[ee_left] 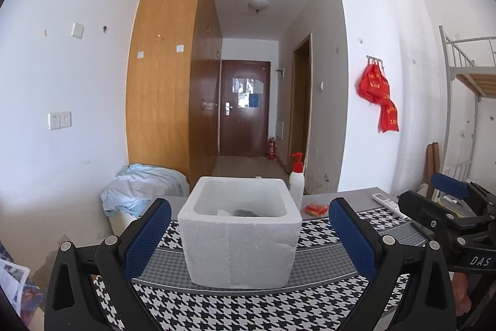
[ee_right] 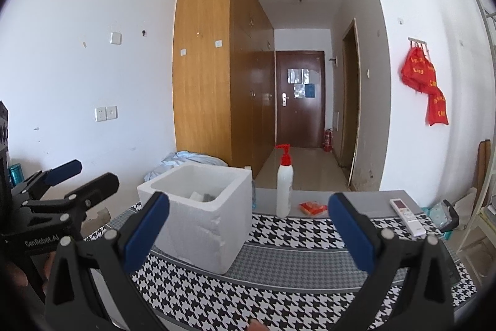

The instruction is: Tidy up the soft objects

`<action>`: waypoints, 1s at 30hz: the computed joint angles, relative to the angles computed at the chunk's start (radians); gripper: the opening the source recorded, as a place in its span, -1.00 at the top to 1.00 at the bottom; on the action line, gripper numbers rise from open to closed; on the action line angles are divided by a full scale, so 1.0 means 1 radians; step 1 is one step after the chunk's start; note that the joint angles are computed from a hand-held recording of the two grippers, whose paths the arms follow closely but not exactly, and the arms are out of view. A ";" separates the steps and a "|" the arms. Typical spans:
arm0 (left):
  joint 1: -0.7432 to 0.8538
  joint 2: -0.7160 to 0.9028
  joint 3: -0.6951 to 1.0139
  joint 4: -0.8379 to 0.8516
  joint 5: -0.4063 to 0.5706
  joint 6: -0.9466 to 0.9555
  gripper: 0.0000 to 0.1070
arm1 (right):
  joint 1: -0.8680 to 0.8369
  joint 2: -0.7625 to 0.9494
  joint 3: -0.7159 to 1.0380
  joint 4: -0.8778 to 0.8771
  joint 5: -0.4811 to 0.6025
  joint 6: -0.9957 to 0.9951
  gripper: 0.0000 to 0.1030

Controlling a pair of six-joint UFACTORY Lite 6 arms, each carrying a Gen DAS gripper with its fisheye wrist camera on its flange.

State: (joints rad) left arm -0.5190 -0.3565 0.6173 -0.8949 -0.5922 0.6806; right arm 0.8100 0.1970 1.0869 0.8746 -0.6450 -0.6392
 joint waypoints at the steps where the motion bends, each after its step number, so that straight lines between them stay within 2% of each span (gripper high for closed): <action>1: -0.007 -0.003 -0.009 -0.001 -0.009 0.001 -0.90 | 0.004 0.003 -0.005 -0.002 -0.008 0.003 -1.00; 4: -0.019 -0.012 -0.036 0.015 -0.034 -0.023 -0.90 | 0.008 0.002 -0.036 -0.053 -0.026 0.048 -1.00; 11: -0.065 0.004 -0.097 0.002 -0.165 -0.054 -0.90 | 0.024 0.003 -0.101 -0.109 -0.093 0.097 -1.00; 20: -0.085 0.029 -0.146 0.057 -0.211 -0.122 -0.90 | 0.046 0.033 -0.144 -0.086 -0.195 0.141 -1.00; 27: -0.089 0.051 -0.172 0.089 -0.223 -0.156 -0.90 | 0.034 0.027 -0.172 -0.113 -0.201 0.195 -1.00; 30: -0.094 0.067 -0.193 0.089 -0.259 -0.167 -0.90 | 0.028 0.030 -0.184 -0.125 -0.200 0.224 -1.00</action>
